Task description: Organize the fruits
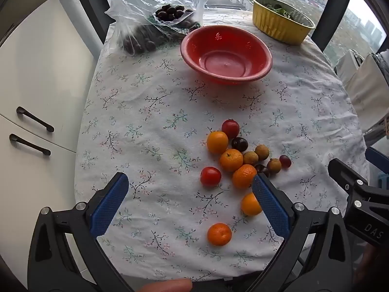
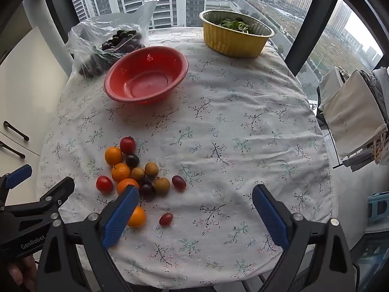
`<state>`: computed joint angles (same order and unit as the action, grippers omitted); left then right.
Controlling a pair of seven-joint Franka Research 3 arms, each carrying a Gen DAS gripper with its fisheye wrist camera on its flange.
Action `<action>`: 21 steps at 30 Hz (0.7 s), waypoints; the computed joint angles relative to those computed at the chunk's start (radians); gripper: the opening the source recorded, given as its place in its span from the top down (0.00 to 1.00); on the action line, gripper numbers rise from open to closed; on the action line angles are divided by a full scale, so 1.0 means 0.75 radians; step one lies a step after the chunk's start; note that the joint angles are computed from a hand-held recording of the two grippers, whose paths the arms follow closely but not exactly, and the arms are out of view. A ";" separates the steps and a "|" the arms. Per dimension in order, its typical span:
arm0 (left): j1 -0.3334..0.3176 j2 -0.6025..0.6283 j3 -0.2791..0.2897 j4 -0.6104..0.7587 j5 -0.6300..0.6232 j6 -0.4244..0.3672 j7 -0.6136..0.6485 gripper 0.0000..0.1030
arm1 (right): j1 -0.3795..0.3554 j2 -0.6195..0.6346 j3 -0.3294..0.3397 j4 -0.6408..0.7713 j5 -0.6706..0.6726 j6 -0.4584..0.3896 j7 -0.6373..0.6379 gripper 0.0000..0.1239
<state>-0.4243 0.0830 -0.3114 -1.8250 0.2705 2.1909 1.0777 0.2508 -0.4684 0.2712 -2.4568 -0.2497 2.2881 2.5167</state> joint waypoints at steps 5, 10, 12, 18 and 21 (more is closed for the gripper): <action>0.020 -0.014 0.007 -0.026 -0.080 0.039 0.048 0.00 | -0.001 0.011 0.003 0.012 -0.010 -0.016 0.007 0.22; 0.015 -0.016 0.006 -0.009 -0.058 0.002 0.015 0.00 | 0.016 0.027 0.010 0.017 -0.021 -0.015 0.030 0.22; 0.018 -0.011 0.007 -0.015 -0.064 0.012 0.019 0.00 | 0.018 0.033 0.012 0.020 -0.025 -0.013 0.037 0.22; 0.021 -0.014 0.008 -0.020 -0.060 0.019 0.017 0.00 | 0.024 0.047 0.003 0.034 -0.025 -0.017 0.023 0.22; 0.024 -0.014 0.009 -0.025 -0.064 0.024 0.012 0.00 | 0.026 0.049 0.002 0.035 -0.028 -0.017 0.026 0.22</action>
